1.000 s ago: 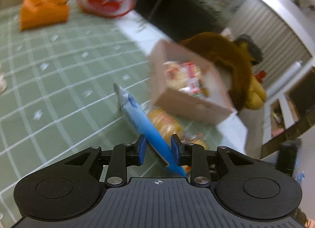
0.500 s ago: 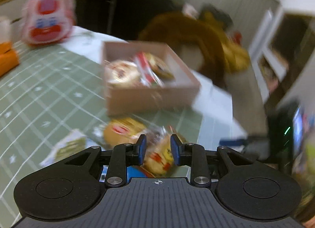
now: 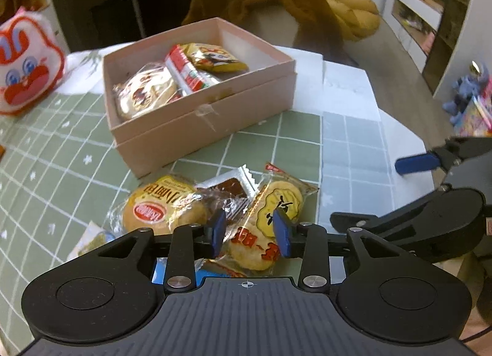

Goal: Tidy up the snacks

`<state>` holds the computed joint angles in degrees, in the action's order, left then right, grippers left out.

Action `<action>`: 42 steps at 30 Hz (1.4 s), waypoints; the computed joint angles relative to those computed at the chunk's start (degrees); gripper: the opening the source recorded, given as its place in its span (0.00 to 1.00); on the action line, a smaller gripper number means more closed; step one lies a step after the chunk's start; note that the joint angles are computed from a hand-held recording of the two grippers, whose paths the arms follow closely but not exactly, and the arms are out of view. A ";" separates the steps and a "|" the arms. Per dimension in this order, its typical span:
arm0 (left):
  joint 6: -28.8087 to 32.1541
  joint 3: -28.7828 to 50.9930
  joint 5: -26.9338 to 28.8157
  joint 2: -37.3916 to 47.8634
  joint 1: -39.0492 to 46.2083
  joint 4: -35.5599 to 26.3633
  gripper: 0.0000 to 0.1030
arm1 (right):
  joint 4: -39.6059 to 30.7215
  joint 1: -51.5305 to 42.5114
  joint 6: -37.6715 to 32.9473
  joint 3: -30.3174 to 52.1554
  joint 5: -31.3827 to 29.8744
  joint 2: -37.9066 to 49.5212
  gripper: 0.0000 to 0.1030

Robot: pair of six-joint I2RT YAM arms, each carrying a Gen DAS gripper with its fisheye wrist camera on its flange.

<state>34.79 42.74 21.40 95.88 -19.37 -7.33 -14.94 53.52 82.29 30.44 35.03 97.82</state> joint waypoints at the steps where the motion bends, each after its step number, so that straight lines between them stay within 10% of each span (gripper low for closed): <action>1: -0.64 0.24 0.46 0.10 0.63 -0.49 0.41 | -0.07 0.21 0.34 -0.01 0.11 0.13 0.98; 9: -11.22 1.08 1.64 1.28 10.74 0.35 0.32 | -0.05 0.73 0.99 -0.23 0.60 0.26 0.99; 19: -9.76 2.22 9.41 1.64 19.65 -5.53 0.31 | 12.69 -4.18 -8.52 -2.90 -0.85 -8.27 0.91; 29: -9.65 0.95 7.04 -0.34 21.21 -5.02 0.31 | 9.07 -13.22 -31.02 18.32 -11.26 9.31 0.81; 36: -9.46 1.00 8.04 -0.85 21.56 -6.01 0.31 | 7.17 -11.39 -36.65 18.91 -7.33 7.83 0.47; 38: -9.26 0.80 8.27 -1.26 21.07 -6.03 0.31 | 6.79 -13.73 -35.31 16.26 -8.84 4.65 0.03; 42: -9.21 0.18 8.75 -2.37 19.91 -6.09 0.31 | 7.43 -16.61 -34.46 9.96 -8.94 -0.41 0.03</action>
